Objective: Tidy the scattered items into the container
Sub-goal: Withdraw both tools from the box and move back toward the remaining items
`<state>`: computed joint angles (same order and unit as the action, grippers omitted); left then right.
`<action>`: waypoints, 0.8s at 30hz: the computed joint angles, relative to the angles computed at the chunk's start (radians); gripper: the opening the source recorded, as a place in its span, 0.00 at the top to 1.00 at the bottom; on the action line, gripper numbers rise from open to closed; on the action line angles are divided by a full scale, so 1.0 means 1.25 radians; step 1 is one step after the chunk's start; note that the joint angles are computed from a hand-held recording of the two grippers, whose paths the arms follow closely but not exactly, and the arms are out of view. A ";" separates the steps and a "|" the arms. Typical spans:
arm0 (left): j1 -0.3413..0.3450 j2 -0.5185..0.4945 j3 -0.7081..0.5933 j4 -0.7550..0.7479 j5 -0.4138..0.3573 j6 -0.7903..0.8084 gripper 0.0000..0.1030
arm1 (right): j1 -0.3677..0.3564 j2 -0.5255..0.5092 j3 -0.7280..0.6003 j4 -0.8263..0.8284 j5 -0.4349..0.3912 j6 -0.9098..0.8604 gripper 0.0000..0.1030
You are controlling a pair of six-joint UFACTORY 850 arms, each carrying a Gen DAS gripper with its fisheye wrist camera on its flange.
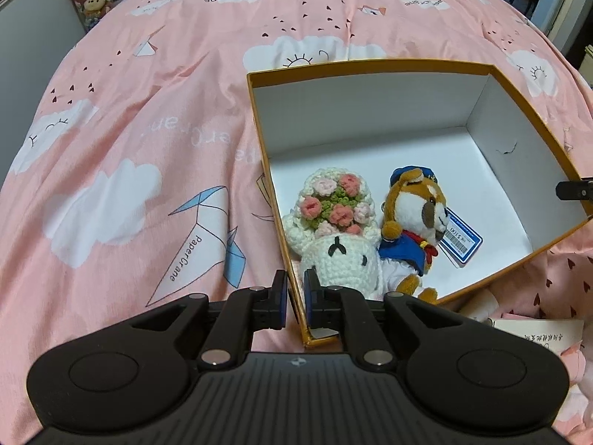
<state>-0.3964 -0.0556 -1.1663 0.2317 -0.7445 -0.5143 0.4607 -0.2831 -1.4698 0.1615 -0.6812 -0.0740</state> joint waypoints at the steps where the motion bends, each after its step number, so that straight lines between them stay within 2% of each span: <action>1: 0.001 -0.001 0.000 0.000 0.005 -0.003 0.89 | 0.000 0.000 0.004 -0.005 0.002 0.007 0.90; 7: 0.011 0.004 0.009 -0.008 0.033 -0.028 0.87 | 0.010 0.023 0.043 -0.035 0.054 0.011 0.90; 10: -0.004 0.045 0.045 0.040 0.059 -0.089 0.77 | 0.007 0.062 0.084 -0.017 0.105 -0.021 0.87; 13: -0.044 0.102 0.091 0.183 0.079 -0.223 0.69 | 0.009 0.128 0.154 -0.020 0.193 -0.037 0.81; 14: -0.058 0.122 0.106 0.225 0.083 -0.258 0.66 | 0.008 0.155 0.184 0.006 0.225 -0.064 0.75; 15: -0.069 0.141 0.119 0.249 0.089 -0.272 0.64 | 0.008 0.180 0.213 0.042 0.256 -0.099 0.74; 16: -0.079 0.160 0.131 0.260 0.098 -0.274 0.57 | 0.009 0.205 0.242 0.090 0.283 -0.148 0.74; 17: -0.087 0.178 0.143 0.258 0.107 -0.267 0.48 | 0.011 0.226 0.266 0.140 0.298 -0.202 0.73; 21: -0.109 0.225 0.175 0.151 0.127 -0.176 0.48 | 0.029 0.300 0.353 0.313 0.332 -0.386 0.63; 23: -0.110 0.237 0.192 0.051 0.148 -0.114 0.46 | 0.046 0.318 0.377 0.281 0.325 -0.375 0.61; 24: -0.107 0.242 0.203 -0.023 0.162 -0.061 0.45 | 0.057 0.325 0.386 0.242 0.319 -0.347 0.57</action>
